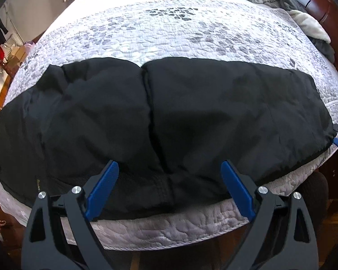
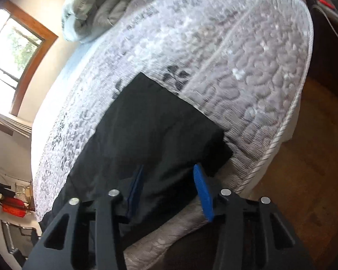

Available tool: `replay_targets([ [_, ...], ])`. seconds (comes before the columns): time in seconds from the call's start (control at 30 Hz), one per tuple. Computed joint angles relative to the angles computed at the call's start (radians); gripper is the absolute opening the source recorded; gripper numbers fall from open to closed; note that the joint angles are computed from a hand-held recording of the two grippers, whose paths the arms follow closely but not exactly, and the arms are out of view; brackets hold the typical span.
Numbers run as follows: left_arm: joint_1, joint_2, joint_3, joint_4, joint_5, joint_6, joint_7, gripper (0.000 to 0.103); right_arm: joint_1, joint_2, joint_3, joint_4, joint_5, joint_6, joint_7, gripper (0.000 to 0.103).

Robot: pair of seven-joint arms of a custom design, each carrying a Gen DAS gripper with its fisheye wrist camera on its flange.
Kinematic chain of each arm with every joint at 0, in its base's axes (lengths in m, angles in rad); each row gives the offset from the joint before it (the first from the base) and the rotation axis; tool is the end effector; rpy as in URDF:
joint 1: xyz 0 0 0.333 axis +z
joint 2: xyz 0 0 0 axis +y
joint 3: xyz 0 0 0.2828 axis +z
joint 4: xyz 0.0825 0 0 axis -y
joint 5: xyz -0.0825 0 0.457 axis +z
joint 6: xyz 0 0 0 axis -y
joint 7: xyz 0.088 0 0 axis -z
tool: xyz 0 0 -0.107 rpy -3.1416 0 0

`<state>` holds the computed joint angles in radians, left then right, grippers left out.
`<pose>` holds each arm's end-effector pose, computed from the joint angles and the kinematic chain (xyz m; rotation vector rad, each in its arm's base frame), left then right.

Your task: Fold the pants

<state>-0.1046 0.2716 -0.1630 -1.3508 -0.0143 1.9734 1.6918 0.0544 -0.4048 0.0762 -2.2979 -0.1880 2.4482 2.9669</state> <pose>0.7121 -0.1808 0.5742 -1.6469 2.4096 -0.4499 0.5505 0.0742 0.5137 -0.5365 2.5268 -0.2658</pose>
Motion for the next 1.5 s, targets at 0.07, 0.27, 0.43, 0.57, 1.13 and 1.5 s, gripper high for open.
replay_targets([
  [0.07,0.001,-0.007,-0.002,-0.010,-0.004,-0.001,0.013,0.092,-0.005,-0.018,-0.010,-0.025,0.012,0.015,0.011,0.047],
  [0.27,0.000,-0.016,0.001,-0.023,-0.001,-0.011,0.009,0.092,0.020,-0.036,-0.039,-0.088,0.125,0.101,-0.048,0.042],
  [0.43,-0.003,-0.013,0.004,-0.021,0.012,-0.009,-0.008,0.092,0.003,-0.013,-0.023,-0.061,0.095,0.086,-0.086,0.013],
  [0.57,-0.002,-0.001,0.006,-0.004,0.018,-0.021,-0.028,0.093,-0.008,-0.037,-0.008,-0.063,0.061,0.094,-0.097,0.006],
  [1.13,0.007,0.001,0.007,-0.011,0.001,-0.038,-0.051,0.093,0.009,-0.089,-0.007,-0.069,0.087,-0.043,-0.112,0.033],
  [1.5,-0.014,-0.014,-0.008,-0.030,0.006,-0.017,-0.039,0.093,0.127,0.172,0.022,0.258,0.021,-0.256,-0.342,0.033],
])
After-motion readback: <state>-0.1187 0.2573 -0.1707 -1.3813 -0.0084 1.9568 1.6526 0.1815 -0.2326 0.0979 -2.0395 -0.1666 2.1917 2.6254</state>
